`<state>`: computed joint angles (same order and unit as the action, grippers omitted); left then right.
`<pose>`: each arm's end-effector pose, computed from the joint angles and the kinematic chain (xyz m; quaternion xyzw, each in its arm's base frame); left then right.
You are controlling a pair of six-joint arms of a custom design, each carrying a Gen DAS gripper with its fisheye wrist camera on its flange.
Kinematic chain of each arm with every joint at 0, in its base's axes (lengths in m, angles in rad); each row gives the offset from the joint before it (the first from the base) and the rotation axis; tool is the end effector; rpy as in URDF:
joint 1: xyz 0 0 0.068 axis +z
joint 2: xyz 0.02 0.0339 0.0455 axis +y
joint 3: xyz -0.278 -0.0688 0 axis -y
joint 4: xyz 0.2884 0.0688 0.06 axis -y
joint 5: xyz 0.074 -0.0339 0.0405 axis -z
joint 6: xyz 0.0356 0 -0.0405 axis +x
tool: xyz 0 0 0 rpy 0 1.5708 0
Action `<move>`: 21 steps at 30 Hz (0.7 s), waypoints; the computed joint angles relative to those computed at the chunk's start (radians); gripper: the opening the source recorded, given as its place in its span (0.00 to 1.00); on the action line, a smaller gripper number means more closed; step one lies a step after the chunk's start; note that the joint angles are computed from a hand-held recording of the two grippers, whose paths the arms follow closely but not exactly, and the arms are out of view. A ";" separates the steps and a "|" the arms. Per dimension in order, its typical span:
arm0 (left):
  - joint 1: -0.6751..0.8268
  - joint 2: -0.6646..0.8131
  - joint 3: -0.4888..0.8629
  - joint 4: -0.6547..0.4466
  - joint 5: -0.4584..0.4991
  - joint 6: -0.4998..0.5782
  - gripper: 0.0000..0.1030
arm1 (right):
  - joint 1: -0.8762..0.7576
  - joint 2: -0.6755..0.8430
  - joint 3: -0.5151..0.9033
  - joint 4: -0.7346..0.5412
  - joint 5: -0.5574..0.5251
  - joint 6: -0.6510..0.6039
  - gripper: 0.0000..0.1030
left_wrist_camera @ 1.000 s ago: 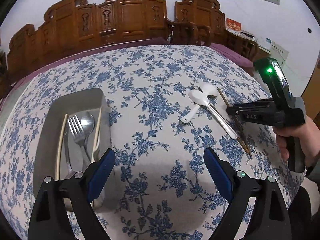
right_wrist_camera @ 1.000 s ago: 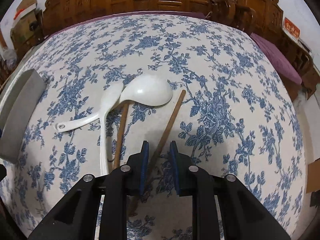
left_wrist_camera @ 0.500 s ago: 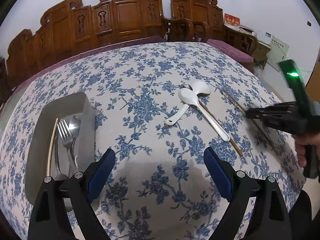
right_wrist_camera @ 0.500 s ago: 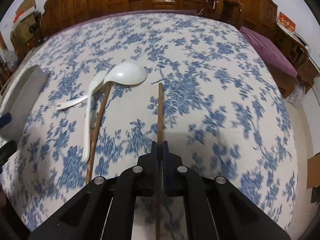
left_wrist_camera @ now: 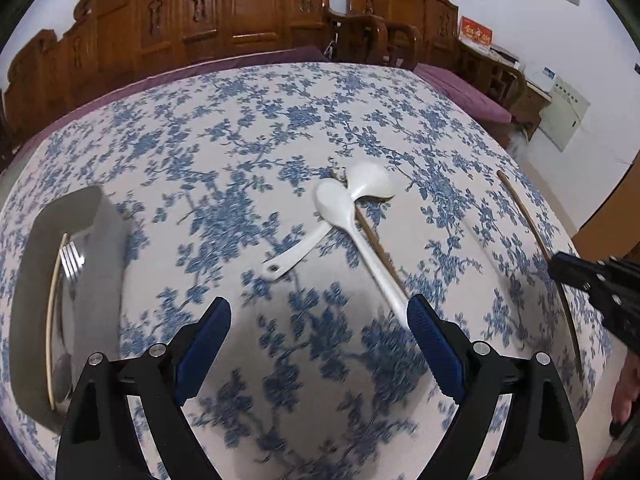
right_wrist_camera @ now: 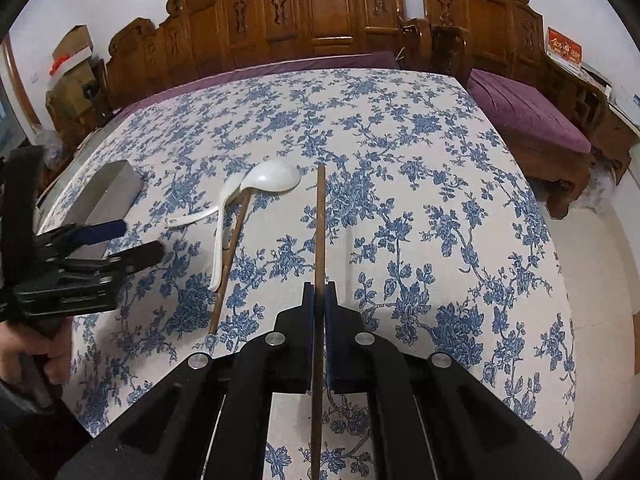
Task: Organize utensils
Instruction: 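Grasp the white plastic spoon with the left tool while the right tool holds the chopstick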
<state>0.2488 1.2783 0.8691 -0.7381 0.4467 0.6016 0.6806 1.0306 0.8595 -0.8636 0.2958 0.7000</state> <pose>0.2673 0.0520 0.2233 0.2131 0.9304 -0.1127 0.2760 0.1827 0.1345 0.2690 0.0483 0.9533 0.0572 0.2925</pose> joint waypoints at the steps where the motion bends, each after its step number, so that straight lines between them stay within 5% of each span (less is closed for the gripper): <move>1: -0.014 0.004 0.001 0.006 -0.007 -0.015 0.84 | -0.006 -0.007 0.001 0.002 -0.005 -0.005 0.06; 21: -0.216 0.215 0.149 -0.010 -0.080 -0.282 0.42 | -0.035 -0.066 -0.032 0.016 -0.028 -0.001 0.06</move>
